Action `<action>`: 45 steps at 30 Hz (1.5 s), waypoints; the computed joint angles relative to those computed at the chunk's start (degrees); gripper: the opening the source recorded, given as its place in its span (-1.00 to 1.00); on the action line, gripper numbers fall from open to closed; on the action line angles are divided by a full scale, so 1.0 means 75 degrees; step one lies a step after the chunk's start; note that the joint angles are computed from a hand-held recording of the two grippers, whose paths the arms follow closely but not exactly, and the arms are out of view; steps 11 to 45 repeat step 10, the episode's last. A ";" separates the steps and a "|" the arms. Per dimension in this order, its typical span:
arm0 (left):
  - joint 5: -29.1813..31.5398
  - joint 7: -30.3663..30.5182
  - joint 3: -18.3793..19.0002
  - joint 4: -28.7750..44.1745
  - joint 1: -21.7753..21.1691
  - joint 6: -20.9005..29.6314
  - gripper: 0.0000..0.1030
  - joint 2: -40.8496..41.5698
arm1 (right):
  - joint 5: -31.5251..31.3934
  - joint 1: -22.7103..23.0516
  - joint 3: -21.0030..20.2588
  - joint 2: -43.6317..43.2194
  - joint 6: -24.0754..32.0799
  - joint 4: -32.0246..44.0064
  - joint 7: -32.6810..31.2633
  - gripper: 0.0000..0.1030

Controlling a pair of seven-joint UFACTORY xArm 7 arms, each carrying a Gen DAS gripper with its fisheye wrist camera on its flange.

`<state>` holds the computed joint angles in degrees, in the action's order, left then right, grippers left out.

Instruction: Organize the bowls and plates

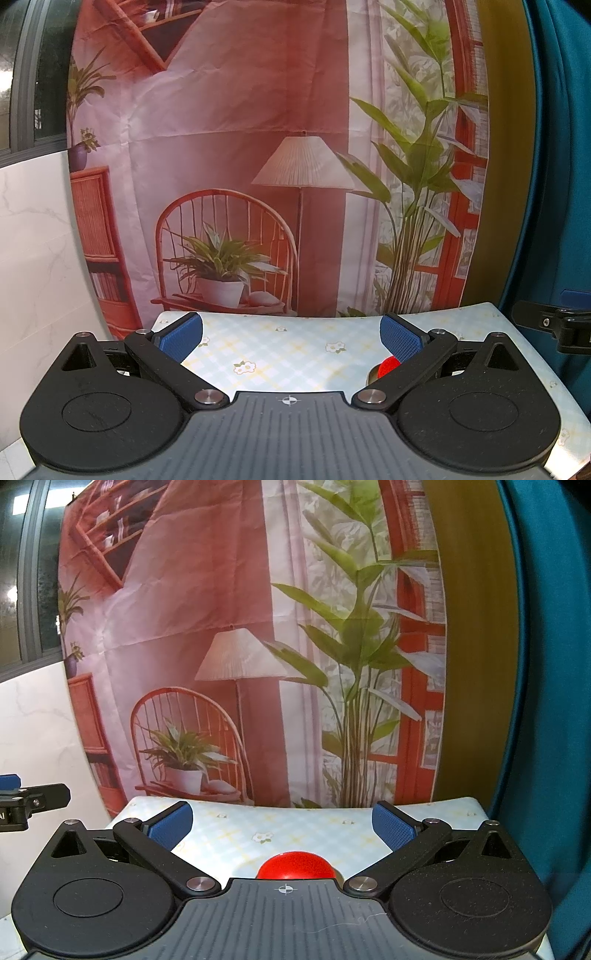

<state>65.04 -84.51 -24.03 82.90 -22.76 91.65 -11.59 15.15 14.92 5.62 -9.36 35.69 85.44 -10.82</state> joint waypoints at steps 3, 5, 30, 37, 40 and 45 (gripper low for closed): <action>0.0003 0.0007 -0.0005 0.0019 -0.0005 0.0030 1.00 0.0011 | -0.0013 0.0002 0.0003 -0.0003 -0.0007 -0.0001 0.0003 0.99; -0.0001 0.0010 0.0002 0.0016 -0.0008 0.0029 1.00 0.0007 | -0.0011 0.0004 0.0004 -0.0005 0.0001 -0.0002 0.0009 0.99; 0.0115 0.0023 -0.0006 -0.0021 -0.0031 0.0076 1.00 0.0017 | 0.0007 0.0012 -0.0005 -0.0012 -0.0001 -0.0012 -0.0015 0.99; 0.0115 0.0023 -0.0006 -0.0021 -0.0031 0.0076 1.00 0.0017 | 0.0007 0.0012 -0.0005 -0.0012 -0.0001 -0.0012 -0.0015 0.99; 0.0115 0.0023 -0.0006 -0.0021 -0.0031 0.0076 1.00 0.0017 | 0.0007 0.0012 -0.0005 -0.0012 -0.0001 -0.0012 -0.0015 0.99; 0.0115 0.0023 -0.0006 -0.0021 -0.0031 0.0076 1.00 0.0017 | 0.0007 0.0012 -0.0005 -0.0012 -0.0001 -0.0012 -0.0015 0.99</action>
